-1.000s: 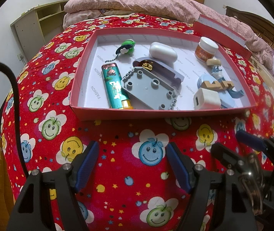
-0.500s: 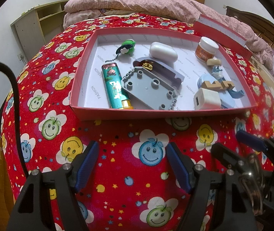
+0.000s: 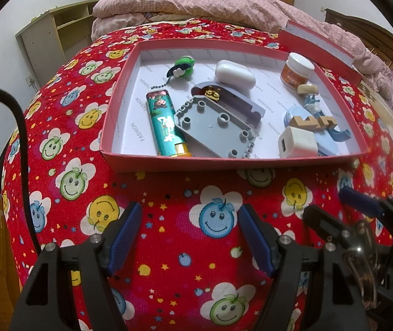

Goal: Organize rigid objects

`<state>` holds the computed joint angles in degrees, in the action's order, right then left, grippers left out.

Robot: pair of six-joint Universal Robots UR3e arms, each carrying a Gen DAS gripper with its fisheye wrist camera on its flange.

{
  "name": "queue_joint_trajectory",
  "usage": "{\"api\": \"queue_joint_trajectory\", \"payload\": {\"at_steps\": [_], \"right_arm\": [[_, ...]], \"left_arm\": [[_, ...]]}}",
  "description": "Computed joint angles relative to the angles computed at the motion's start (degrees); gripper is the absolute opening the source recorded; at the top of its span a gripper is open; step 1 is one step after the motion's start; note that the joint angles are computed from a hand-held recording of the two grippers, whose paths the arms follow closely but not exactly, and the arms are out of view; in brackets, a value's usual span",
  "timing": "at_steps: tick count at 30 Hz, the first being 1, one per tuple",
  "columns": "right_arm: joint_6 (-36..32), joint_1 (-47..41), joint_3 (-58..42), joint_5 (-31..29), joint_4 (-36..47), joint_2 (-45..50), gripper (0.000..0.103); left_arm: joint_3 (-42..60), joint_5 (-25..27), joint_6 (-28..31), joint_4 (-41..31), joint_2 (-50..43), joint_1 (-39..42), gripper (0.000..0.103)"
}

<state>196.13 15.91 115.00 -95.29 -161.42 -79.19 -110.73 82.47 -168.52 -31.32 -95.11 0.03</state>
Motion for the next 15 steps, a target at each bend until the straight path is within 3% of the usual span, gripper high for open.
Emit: {"api": "queue_joint_trajectory", "payload": {"at_steps": [15], "right_arm": [[0.0, 0.0, 0.0, 0.0, -0.1, 0.0, 0.065]], "left_arm": [[-0.2, -0.1, 0.0, 0.5, -0.1, 0.1, 0.077]]}}
